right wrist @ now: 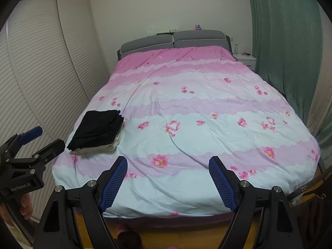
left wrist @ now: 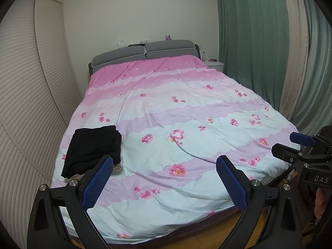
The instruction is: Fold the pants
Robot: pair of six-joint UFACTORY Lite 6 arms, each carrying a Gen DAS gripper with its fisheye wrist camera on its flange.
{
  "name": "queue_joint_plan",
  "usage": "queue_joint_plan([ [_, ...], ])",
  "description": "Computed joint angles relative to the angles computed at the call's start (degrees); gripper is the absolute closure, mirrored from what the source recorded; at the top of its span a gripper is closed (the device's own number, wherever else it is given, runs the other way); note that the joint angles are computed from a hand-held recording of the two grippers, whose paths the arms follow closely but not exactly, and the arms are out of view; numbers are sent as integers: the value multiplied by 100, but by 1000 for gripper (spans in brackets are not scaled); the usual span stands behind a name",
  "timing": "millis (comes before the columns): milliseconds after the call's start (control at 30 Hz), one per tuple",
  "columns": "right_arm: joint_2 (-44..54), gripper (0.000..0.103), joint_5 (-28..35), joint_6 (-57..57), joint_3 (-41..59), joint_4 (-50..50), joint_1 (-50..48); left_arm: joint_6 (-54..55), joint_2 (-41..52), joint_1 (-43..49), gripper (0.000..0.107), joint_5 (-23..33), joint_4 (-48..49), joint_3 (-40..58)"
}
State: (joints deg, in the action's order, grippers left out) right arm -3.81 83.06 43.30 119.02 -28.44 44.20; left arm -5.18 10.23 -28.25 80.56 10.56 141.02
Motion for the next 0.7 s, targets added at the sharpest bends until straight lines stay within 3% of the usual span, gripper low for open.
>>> queue_joint_plan([
  [700, -327, 22, 65, 40, -185, -46, 113, -404, 148, -615, 4, 356, 321, 474],
])
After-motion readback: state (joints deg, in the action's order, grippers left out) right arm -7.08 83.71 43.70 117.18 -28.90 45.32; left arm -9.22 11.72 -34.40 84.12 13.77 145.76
